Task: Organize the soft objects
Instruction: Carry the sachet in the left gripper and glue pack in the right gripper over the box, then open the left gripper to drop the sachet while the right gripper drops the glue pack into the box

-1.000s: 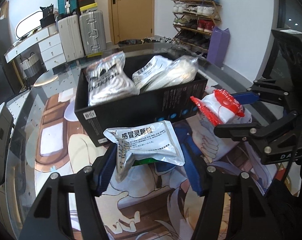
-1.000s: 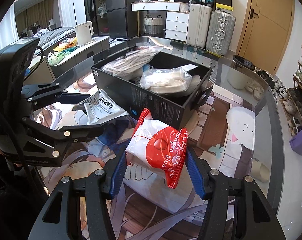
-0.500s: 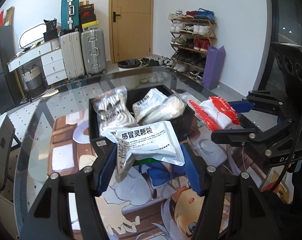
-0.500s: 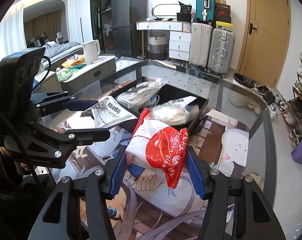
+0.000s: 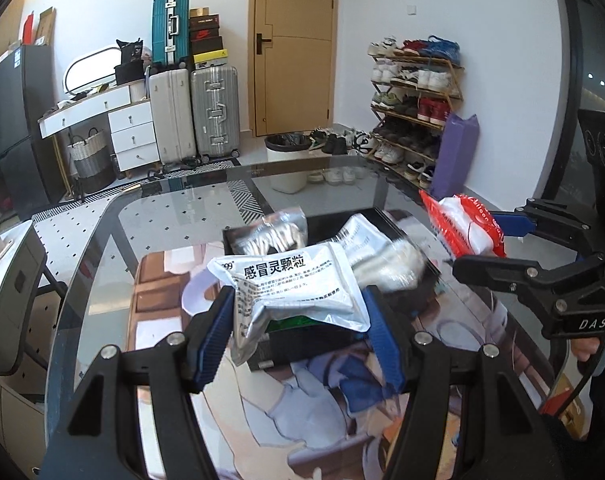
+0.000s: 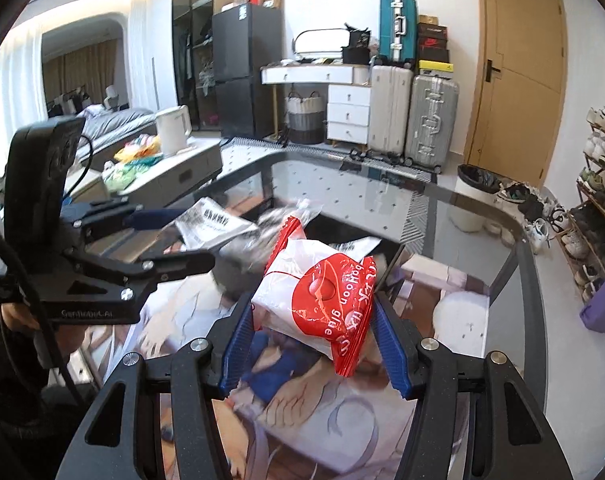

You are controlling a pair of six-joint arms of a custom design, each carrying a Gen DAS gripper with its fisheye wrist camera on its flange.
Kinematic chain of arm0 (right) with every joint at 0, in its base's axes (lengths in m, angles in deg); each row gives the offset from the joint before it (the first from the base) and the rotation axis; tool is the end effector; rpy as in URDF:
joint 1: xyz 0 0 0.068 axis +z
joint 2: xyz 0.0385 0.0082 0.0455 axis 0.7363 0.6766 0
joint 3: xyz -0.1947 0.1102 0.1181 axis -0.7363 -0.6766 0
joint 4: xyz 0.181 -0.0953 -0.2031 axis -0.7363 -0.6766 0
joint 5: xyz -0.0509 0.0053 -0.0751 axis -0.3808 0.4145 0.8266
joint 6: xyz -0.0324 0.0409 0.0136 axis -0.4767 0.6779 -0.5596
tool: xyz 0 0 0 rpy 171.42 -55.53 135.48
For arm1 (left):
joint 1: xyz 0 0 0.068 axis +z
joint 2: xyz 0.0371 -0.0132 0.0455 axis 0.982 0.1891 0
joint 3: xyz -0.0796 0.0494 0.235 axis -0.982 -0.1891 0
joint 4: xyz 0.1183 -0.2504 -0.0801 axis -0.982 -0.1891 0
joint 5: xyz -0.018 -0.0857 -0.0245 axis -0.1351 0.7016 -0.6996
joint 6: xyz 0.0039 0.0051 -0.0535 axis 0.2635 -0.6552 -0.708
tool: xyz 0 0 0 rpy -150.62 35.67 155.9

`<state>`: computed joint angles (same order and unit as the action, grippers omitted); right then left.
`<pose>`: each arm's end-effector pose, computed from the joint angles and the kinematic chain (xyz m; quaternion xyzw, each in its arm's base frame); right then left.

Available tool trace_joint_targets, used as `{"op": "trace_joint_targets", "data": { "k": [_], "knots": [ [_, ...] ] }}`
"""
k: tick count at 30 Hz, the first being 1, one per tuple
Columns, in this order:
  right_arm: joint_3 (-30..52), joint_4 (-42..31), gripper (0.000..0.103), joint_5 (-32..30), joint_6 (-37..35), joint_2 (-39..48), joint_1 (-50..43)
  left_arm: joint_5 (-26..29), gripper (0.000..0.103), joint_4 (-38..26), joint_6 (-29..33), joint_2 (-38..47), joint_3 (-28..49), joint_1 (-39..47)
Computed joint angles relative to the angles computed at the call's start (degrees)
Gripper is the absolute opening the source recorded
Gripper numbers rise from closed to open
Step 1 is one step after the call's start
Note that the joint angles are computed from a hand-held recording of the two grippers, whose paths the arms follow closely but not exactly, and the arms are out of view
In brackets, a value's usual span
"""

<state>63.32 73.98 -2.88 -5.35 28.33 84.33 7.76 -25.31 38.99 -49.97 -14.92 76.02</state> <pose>0.1968 0.1548 0.1972 -0.3661 0.8134 0.1835 0.4132 0.1534 -0.0082 0.2403 -0.0009 0.8904 -0.0251 0.4544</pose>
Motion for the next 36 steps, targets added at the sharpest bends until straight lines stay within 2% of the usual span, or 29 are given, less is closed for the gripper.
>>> {"op": "trace_joint_targets", "data": {
  "k": [8, 11, 28, 30, 35, 36],
  "knots": [
    [6.6, 2.7, 0.058, 0.9, 0.5, 9.8, 0.1, 3.9, 0.063, 8.1, 1.6, 9.3, 1.5, 5.2],
    [8.8, 3.2, 0.058, 0.7, 0.5, 12.9, -0.1, 3.8, 0.063, 10.8, 1.4, 11.5, 1.2, 4.7],
    [17.5, 7.1, 0.058, 1.6, 1.9, 27.2, 0.1, 4.2, 0.063, 16.3, 2.5, 19.3, 1.6, 5.2],
    [18.2, 7.2, 0.06, 1.7, 2.0, 28.4, 0.2, 3.3, 0.063, 16.2, 2.4, 20.0, 1.8, 4.7],
    [16.2, 10.1, 0.083, -1.5, 1.7, 27.1, -1.4, 3.8, 0.063, 16.3, 2.3, 20.2, 1.9, 4.8],
    [15.5, 10.5, 0.085, -1.1, 1.4, 26.4, -1.5, 3.6, 0.063, 16.4, 2.3, 20.1, 1.9, 4.5]
  ]
}}
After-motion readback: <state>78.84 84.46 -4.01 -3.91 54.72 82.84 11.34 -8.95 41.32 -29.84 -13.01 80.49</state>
